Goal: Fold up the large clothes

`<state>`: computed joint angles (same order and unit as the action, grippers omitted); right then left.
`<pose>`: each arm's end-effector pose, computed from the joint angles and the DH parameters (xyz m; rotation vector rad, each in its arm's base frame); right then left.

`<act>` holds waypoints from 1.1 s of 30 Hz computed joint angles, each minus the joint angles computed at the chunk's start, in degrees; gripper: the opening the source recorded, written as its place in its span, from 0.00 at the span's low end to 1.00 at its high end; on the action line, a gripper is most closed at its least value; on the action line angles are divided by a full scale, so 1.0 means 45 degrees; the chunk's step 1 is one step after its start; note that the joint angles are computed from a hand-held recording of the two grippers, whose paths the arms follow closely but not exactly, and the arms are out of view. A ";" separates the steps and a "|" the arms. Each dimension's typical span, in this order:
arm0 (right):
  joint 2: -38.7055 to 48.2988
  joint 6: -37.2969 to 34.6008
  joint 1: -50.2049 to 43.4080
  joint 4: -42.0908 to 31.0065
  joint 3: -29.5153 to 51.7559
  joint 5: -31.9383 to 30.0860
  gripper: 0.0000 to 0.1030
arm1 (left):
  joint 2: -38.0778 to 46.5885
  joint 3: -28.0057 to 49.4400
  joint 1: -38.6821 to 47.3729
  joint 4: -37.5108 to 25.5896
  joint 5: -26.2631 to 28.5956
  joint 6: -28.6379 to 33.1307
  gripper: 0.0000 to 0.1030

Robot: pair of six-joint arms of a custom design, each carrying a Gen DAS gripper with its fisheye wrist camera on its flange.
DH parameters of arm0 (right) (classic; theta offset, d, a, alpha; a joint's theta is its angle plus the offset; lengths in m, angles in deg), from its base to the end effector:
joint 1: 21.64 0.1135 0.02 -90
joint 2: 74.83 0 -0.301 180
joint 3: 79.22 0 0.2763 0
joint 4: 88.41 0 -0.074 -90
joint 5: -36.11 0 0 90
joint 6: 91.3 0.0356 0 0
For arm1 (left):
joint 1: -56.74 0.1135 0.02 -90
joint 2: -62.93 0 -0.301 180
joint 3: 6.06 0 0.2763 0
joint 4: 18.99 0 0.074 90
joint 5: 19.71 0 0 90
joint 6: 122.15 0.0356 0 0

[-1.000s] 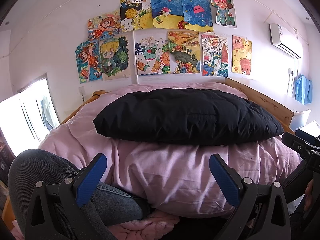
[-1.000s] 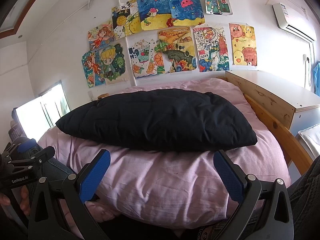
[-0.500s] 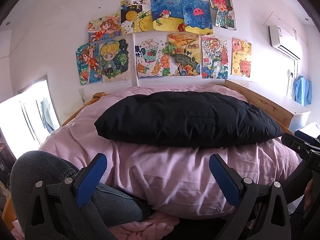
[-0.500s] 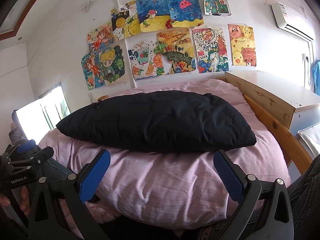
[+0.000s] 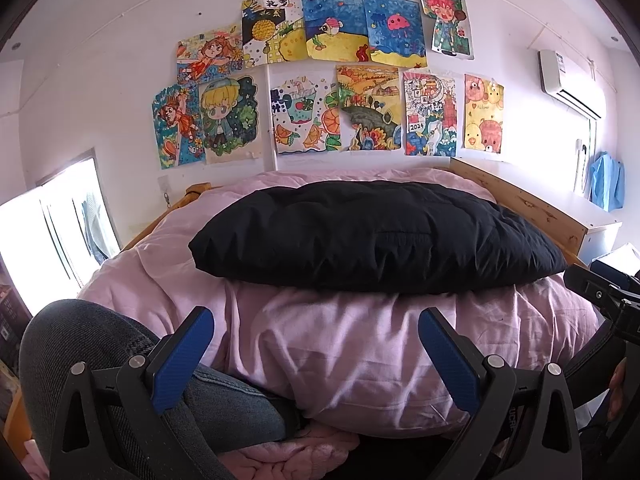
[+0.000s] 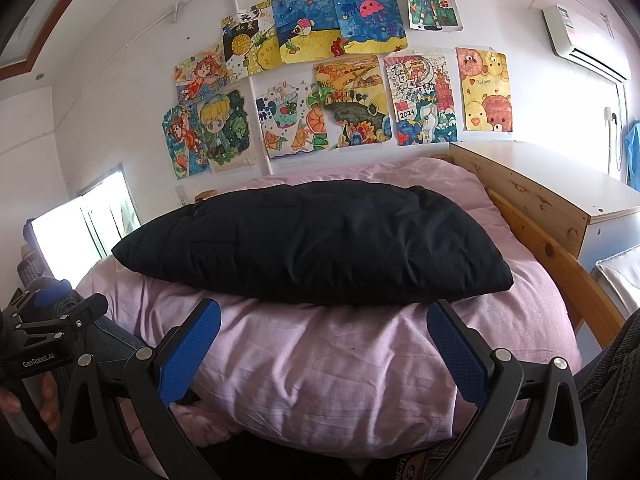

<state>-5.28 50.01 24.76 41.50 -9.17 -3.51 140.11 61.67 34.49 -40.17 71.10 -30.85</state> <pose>0.1949 0.1649 0.3243 0.4419 2.0309 -0.0662 0.2960 -0.1217 0.3058 0.4397 2.0678 -0.2338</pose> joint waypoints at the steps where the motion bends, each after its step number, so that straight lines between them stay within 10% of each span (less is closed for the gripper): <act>1: -0.0031 -0.0025 -0.0019 0.0013 -0.0028 -0.0016 0.99 | 0.0004 -0.0001 0.0011 0.0011 0.0009 0.0015 1.00; 33: 0.0011 -0.0062 -0.0040 0.0107 -0.0053 -0.0044 0.99 | -0.0047 0.0014 0.0054 -0.0128 0.0117 0.0009 1.00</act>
